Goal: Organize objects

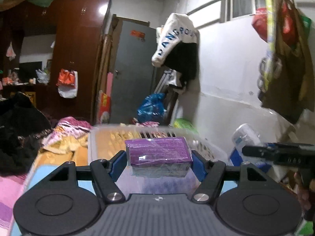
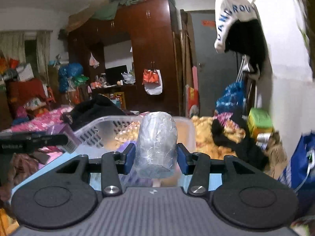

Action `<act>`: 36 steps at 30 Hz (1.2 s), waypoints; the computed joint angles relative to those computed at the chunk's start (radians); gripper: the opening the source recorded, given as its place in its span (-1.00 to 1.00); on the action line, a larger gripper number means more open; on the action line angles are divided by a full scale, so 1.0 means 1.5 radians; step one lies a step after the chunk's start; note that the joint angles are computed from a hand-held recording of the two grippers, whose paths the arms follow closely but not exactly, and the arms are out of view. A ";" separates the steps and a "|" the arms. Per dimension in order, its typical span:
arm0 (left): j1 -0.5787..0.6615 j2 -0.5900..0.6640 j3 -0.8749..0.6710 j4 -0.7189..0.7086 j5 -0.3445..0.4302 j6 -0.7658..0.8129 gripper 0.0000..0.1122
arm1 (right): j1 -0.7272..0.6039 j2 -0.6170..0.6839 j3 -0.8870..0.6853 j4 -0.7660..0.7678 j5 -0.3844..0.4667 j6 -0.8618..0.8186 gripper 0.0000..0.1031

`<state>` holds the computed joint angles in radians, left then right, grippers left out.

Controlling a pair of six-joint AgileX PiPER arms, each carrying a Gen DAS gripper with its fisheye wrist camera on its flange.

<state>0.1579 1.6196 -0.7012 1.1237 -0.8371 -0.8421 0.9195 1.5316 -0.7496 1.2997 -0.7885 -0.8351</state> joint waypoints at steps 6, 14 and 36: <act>-0.105 0.077 -0.200 0.077 0.229 -0.164 0.29 | -0.104 0.124 -0.210 0.157 0.067 -0.235 -0.06; -0.117 0.158 -0.279 0.162 0.280 -0.231 0.30 | -0.185 0.213 -0.300 0.241 0.146 -0.309 -0.05; 0.231 0.250 0.034 0.261 -0.171 0.313 0.79 | 0.221 0.241 0.177 -0.211 -0.194 0.555 1.00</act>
